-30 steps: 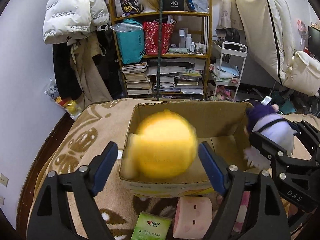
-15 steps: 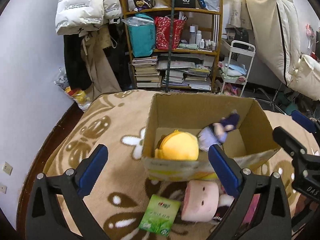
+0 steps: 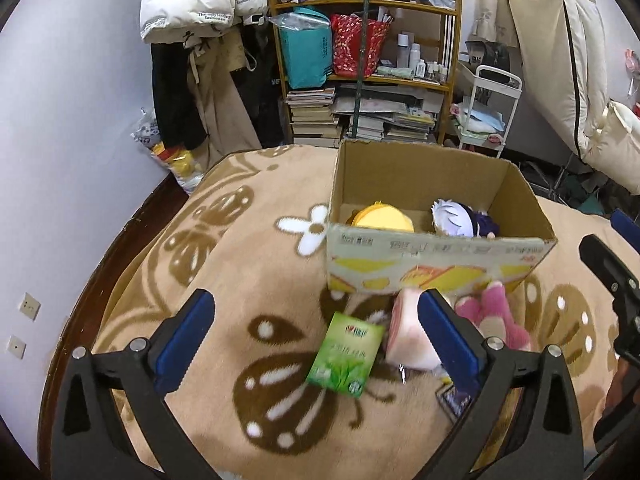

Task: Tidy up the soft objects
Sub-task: 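Move both grippers back from the box toward the remaining toys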

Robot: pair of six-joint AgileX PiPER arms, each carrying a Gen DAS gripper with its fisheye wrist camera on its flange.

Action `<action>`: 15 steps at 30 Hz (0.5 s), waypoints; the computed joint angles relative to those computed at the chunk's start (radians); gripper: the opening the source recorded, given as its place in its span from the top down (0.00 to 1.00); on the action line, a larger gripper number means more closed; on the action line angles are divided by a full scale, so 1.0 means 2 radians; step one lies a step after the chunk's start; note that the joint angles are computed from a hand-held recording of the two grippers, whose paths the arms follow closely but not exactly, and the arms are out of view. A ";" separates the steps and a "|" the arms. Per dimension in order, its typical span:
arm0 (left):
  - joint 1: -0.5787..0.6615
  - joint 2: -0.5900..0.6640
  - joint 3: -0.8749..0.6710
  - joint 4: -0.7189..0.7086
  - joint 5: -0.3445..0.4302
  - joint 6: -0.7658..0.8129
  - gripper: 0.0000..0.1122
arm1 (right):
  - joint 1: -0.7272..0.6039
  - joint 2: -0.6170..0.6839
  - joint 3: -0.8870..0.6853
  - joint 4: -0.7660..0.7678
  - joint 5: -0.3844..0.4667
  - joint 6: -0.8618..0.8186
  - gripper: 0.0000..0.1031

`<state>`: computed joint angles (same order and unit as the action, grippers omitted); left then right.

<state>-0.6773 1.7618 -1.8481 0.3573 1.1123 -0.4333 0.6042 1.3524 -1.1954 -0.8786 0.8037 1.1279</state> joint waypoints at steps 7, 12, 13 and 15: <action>0.001 -0.029 0.033 0.001 0.012 -0.004 0.11 | 0.041 -0.019 0.012 0.000 0.042 0.020 0.00; -0.007 -0.038 0.041 0.010 0.024 -0.007 0.11 | 0.061 -0.029 0.022 -0.001 0.062 0.034 0.00; -0.009 -0.040 0.043 0.013 0.026 -0.008 0.11 | 0.063 -0.030 0.023 -0.001 0.063 0.035 0.00; -0.008 -0.040 0.044 0.009 0.028 -0.005 0.11 | 0.066 -0.030 0.024 -0.001 0.066 0.035 0.00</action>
<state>-0.6934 1.6823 -1.7604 0.3759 1.1678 -0.4429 0.7357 1.2923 -1.1482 -0.8803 0.9362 1.1975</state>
